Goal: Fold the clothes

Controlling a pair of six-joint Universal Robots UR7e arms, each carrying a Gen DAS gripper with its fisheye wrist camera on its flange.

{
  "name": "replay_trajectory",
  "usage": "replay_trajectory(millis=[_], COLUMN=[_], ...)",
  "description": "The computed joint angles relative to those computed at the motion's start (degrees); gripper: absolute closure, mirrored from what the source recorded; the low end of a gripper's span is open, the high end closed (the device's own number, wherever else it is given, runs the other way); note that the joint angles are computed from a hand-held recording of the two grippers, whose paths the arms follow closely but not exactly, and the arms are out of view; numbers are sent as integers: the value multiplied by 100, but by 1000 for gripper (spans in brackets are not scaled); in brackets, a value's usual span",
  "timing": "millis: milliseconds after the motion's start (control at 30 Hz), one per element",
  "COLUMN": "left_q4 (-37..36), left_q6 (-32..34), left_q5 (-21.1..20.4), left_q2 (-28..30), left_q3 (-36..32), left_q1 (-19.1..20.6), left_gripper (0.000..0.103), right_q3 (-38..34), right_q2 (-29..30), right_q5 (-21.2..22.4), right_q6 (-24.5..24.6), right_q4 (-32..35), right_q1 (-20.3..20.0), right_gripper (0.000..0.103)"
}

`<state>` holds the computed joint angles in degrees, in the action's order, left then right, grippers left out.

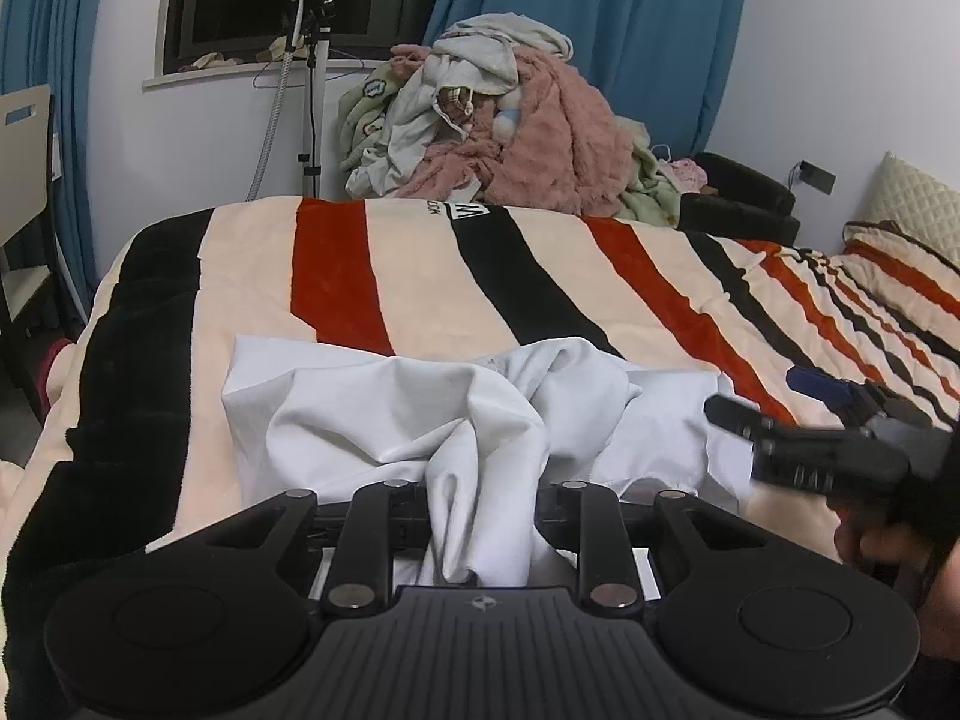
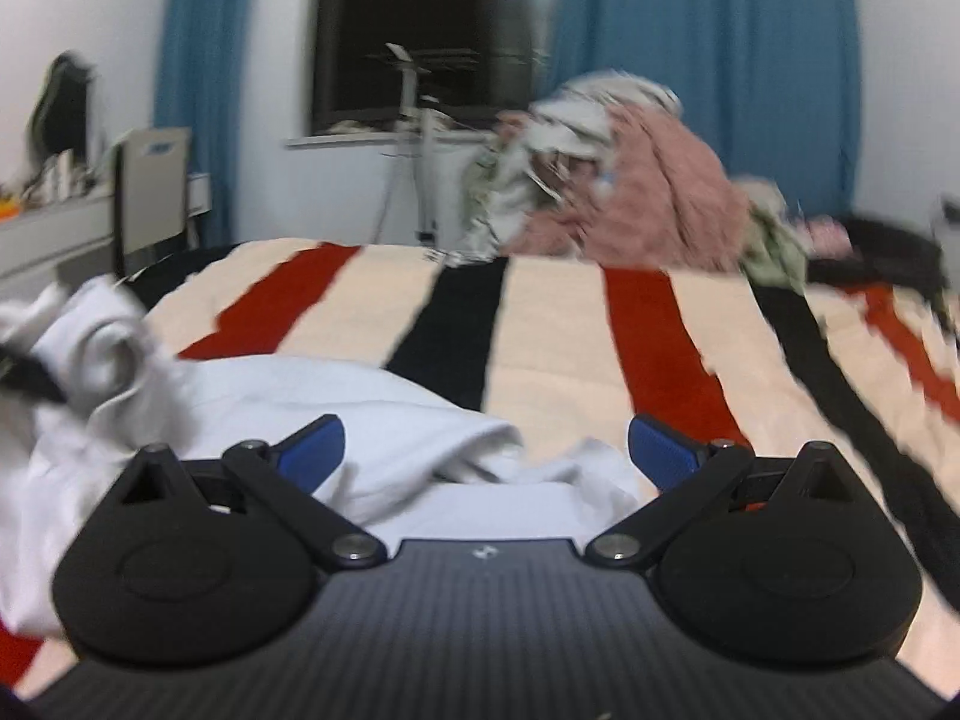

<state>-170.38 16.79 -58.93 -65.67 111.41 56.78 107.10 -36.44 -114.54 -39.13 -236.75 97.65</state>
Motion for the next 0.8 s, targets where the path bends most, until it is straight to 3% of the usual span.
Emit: replay_trajectory(millis=[100, 133, 200, 267, 333, 400, 433, 500, 533, 567, 667, 800], left_q4=[34, 23, 1, -196, -556, -918, -1035, -1129, -1176, -1223, -1301, -1623], left_q6=[-39, -78, -171, -132, -53, -32, -50, 40, 85, 130, 218, 356], left_q5=[125, 187, 287, 347, 489, 575, 577, 573, 571, 569, 567, 542], left_q2=[-50, -95, -202, -364, -487, -574, -597, -539, -510, -481, -354, -95], left_q3=[78, 131, 255, 479, 723, 911, 963, 953, 948, 943, 897, 940], left_q1=[-89, -133, -227, -338, -464, -553, -580, -598, -606, -615, -659, -768], left_gripper=[66, 62, 46, 37, 24, 23, 23, 23, 23, 23, 23, 23], right_q3=[168, 284, 496, 682, 810, 890, 879, 820, 798, 776, 827, 935], right_q2=[-176, -243, -369, -488, -581, -652, -636, -575, -579, -584, -701, -837], right_q5=[216, 535, 1181, 1826, 2173, 2353, 2361, 2087, 2030, 1973, 2102, 2287], right_q6=[489, 451, 363, 260, 103, -145, -297, -530, -424, -317, 132, 718], right_q4=[228, 240, 282, 353, 752, 1258, 1464, 1725, 1779, 1836, 1648, 671], right_q1=[-131, -164, -235, -310, -305, -292, -277, -195, -207, -219, -298, -349], right_gripper=[0, 0, 1, 16, 36, 38, 45, 62, 80, 87, 92, 93])
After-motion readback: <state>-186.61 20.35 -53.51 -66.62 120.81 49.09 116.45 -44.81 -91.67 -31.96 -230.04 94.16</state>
